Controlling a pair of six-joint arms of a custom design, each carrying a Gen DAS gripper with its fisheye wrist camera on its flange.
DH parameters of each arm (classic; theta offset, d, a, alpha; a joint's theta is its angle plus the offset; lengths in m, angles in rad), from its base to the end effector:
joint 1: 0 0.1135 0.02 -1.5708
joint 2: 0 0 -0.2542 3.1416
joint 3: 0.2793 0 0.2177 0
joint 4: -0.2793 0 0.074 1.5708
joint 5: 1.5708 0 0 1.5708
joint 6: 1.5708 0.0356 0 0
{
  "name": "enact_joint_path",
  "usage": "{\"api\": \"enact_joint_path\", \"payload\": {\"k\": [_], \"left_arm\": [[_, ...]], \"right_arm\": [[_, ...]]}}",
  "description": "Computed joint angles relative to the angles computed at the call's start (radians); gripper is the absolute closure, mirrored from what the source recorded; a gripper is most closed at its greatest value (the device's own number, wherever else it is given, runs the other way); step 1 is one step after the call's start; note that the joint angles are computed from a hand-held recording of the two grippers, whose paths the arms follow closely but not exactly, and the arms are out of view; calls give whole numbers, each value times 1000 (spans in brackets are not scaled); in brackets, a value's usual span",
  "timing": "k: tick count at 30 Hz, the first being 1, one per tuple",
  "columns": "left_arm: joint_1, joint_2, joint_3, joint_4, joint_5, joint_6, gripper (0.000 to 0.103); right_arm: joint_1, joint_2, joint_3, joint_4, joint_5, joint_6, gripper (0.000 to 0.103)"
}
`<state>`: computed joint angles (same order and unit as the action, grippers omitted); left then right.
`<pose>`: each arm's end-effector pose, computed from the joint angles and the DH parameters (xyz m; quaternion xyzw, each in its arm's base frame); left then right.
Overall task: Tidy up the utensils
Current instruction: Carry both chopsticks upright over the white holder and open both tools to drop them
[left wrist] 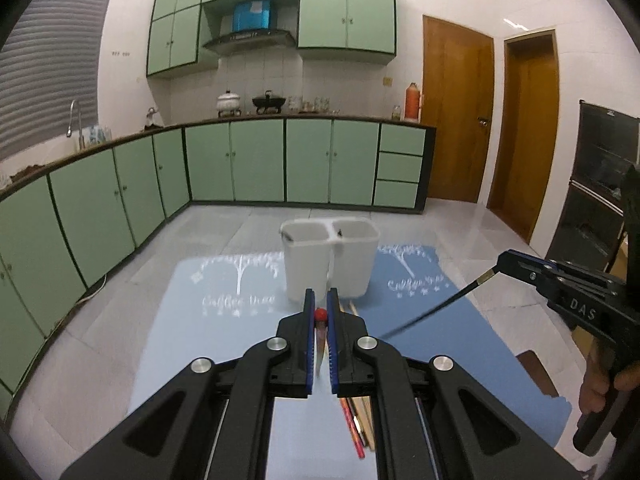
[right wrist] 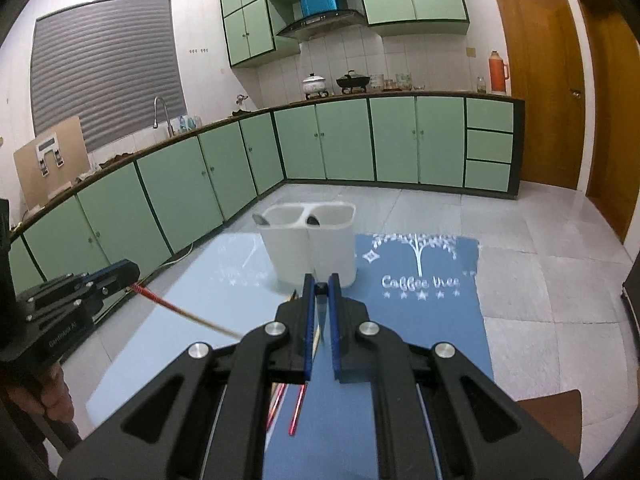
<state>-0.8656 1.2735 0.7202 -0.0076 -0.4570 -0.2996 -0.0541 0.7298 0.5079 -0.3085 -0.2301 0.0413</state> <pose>0.1707 -0.1763 0.2413 0.1328 0.8491 -0.0937 0.5025 0.1418 0.0004 0.2405 -0.0159 0.8637 0.0964 0.4944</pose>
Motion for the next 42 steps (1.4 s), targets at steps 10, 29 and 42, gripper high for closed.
{"api": "enact_joint_path", "payload": {"k": [10,29,42], "left_arm": [[69,68,116,-16,80,51,98],[168,88,367,-23,141,148,98],[258,446,695,-80,222,183,98]], "right_arm": [[-21,186,194,-44,-49,-14,97],[-50,399,558,5,-86,-36,97],[19,753,674,243,59,-54,97]]}}
